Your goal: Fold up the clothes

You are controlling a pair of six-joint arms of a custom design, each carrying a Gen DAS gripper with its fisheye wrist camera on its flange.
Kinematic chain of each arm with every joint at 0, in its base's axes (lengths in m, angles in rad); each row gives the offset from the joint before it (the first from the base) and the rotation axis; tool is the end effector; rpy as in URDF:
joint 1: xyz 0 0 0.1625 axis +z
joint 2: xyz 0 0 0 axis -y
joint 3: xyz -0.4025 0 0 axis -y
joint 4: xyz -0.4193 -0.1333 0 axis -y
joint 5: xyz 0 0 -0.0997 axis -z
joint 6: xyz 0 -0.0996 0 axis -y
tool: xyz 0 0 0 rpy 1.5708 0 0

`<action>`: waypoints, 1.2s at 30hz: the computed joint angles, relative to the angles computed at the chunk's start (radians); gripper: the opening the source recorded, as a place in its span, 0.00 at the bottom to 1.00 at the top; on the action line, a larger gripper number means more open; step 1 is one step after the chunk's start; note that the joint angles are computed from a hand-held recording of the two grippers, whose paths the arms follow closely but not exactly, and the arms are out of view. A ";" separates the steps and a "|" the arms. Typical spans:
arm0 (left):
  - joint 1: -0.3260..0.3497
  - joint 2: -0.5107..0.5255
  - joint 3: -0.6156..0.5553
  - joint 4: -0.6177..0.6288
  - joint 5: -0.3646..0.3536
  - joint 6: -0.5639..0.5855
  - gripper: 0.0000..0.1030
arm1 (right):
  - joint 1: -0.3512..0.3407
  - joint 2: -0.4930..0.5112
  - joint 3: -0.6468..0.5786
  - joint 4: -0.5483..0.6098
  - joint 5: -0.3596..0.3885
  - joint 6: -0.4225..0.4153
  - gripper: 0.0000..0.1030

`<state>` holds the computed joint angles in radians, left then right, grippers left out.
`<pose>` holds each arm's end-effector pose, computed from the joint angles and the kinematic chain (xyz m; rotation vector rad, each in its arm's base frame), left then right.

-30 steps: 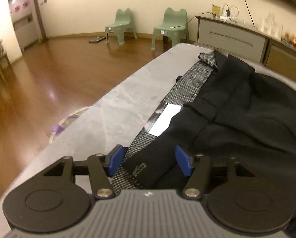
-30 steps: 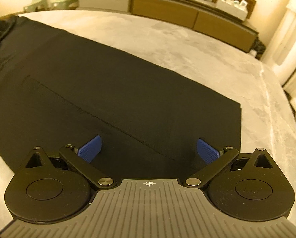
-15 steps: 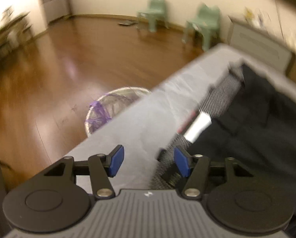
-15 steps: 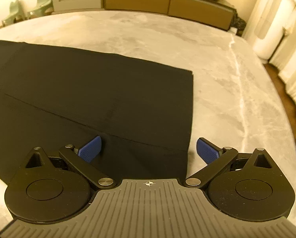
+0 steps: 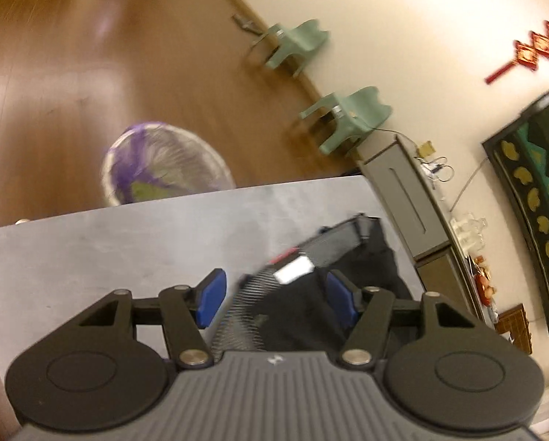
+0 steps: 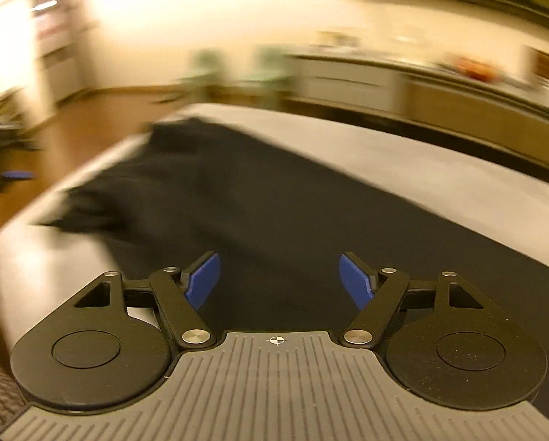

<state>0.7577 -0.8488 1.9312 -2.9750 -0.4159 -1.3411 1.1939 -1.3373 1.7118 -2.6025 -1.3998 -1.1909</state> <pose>-0.2599 -0.5548 0.0877 -0.8688 2.2443 -1.5572 -0.0893 -0.6339 0.3839 1.1327 -2.4299 0.8092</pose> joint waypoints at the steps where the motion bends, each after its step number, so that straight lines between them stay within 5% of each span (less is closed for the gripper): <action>1: 0.002 -0.009 0.023 -0.043 -0.002 0.006 0.59 | 0.039 0.010 0.036 0.002 0.002 -0.049 0.76; 4: 0.009 -0.030 0.085 -0.184 -0.005 0.041 0.61 | 0.157 0.065 0.131 0.004 -0.009 -0.251 0.83; 8: 0.039 -0.030 0.111 -0.322 -0.064 0.134 0.63 | 0.264 0.206 0.176 -0.188 -0.108 -0.450 0.77; 12: 0.072 -0.006 0.108 -0.433 -0.116 0.223 0.64 | 0.320 0.326 0.067 -0.258 -0.139 -0.293 0.78; 17: 0.100 0.023 0.090 -0.499 -0.168 0.312 0.65 | 0.344 0.476 -0.107 -0.361 -0.276 -0.209 0.80; 20: 0.116 0.043 0.068 -0.497 -0.191 0.341 0.65 | 0.342 0.538 -0.221 -0.265 -0.364 -0.188 0.78; 24: 0.139 0.067 0.030 -0.468 -0.222 0.378 0.65 | 0.336 0.587 -0.355 -0.058 -0.428 -0.165 0.02; 26: 0.146 0.075 0.014 -0.453 -0.232 0.415 0.65 | 0.334 0.578 -0.365 -0.064 -0.378 -0.126 0.01; 28: 0.149 0.079 0.001 -0.429 -0.233 0.451 0.65 | 0.333 0.583 -0.395 -0.118 -0.320 0.001 0.00; 32: 0.153 0.082 -0.018 -0.353 -0.262 0.499 0.66 | 0.315 0.645 -0.479 -0.285 -0.379 0.187 0.01; 34: 0.160 0.084 -0.022 -0.334 -0.291 0.508 0.66 | 0.309 0.672 -0.512 -0.286 -0.451 0.195 0.18; 36: 0.166 0.085 -0.021 -0.332 -0.312 0.507 0.66 | 0.303 0.642 -0.432 -0.397 -0.432 0.127 0.39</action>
<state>0.9241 -0.7638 1.9107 -3.3073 -0.7283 -0.8338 1.4970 -0.6957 1.2800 -2.9996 -1.8317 -1.0634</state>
